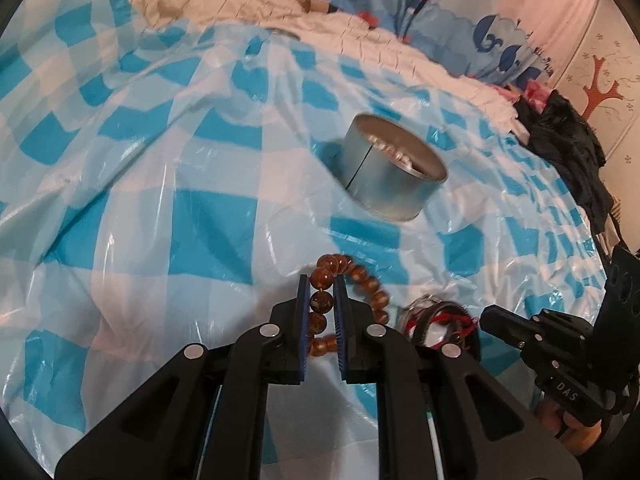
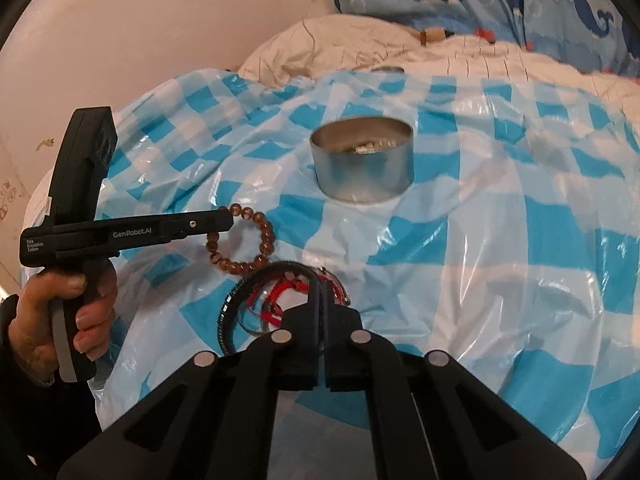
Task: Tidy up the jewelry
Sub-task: 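Grasp a brown bead bracelet with the left tool while the right tool grasps a black bracelet, then carry both bracelets over the silver tin and lower them in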
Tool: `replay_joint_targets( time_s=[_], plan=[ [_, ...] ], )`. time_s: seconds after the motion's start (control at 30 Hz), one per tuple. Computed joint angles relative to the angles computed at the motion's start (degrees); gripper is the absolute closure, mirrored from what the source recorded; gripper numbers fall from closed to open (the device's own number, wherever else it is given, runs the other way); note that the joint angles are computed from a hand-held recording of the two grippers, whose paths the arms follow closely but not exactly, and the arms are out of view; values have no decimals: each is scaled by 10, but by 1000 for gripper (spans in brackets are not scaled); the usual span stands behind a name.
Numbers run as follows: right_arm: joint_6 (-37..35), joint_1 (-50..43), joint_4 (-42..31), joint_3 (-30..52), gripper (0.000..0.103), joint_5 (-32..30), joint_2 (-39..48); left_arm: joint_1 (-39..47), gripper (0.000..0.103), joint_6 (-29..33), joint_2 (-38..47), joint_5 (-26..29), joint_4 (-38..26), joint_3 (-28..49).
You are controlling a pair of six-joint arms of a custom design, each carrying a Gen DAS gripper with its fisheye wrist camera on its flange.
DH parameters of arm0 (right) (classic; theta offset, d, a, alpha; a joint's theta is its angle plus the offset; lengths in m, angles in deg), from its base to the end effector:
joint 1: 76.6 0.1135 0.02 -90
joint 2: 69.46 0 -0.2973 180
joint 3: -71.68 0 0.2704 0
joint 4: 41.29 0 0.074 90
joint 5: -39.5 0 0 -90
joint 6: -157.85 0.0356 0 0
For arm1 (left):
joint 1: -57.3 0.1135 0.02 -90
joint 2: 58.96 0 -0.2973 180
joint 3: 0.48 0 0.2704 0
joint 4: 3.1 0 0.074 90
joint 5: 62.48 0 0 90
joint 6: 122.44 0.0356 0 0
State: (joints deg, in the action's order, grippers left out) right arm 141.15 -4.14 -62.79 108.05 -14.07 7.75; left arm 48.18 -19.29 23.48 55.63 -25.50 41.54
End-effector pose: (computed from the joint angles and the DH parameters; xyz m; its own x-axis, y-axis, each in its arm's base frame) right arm 0.0824 0.1904 0.1357 -0.7319 0.2413 -0.6372 0.0591 0.9541 0.2935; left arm 0.2293 -0.0538 0.1391 -0.7751 0.3277 -0.5402 0.5429 0.7828 -0.3042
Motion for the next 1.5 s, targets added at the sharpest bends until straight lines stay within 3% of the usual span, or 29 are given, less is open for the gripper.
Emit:
replay_joint_targets(
  time_s=[0.27, 0.5, 0.57, 0.6, 0.63, 0.67, 0.73, 0.9, 0.97, 1.03, 1.33, 1.5],
  plan=[
    [5, 0, 18, -9, 101, -6, -11, 9, 92, 1, 16, -12, 4, 2],
    [5, 8, -40, 28, 100, -6, 22, 8, 91, 2, 23, -17, 4, 4],
    [10, 12, -54, 33, 69, -11, 23, 6, 90, 1, 25, -18, 5, 4],
    [18, 21, -66, 40, 44, -1, 28, 6, 90, 2, 25, -18, 5, 4],
    [21, 28, -78, 48, 44, 10, 35, 6, 90, 1, 25, -19, 6, 3],
    [14, 30, -82, 54, 46, 9, 40, 5, 89, 1, 26, -20, 7, 3],
    [5, 32, -83, 61, 63, 9, 51, 2, 89, 0, 29, -22, 9, 3],
    [9, 14, -79, 55, 68, -17, 63, -3, 88, -2, 34, -26, 14, 2],
    [3, 13, -79, 57, 86, -24, 64, -6, 88, -2, 37, -28, 14, 2],
    [8, 22, -113, 75, 94, -10, 75, -6, 88, 0, 35, -27, 15, 0],
    [73, 46, -161, 53, 94, 69, -5, -5, 92, 13, 9, -4, 10, -5],
    [94, 41, -166, 41, 94, 74, -22, 1, 93, 15, -9, 10, 11, -9]
  ],
)
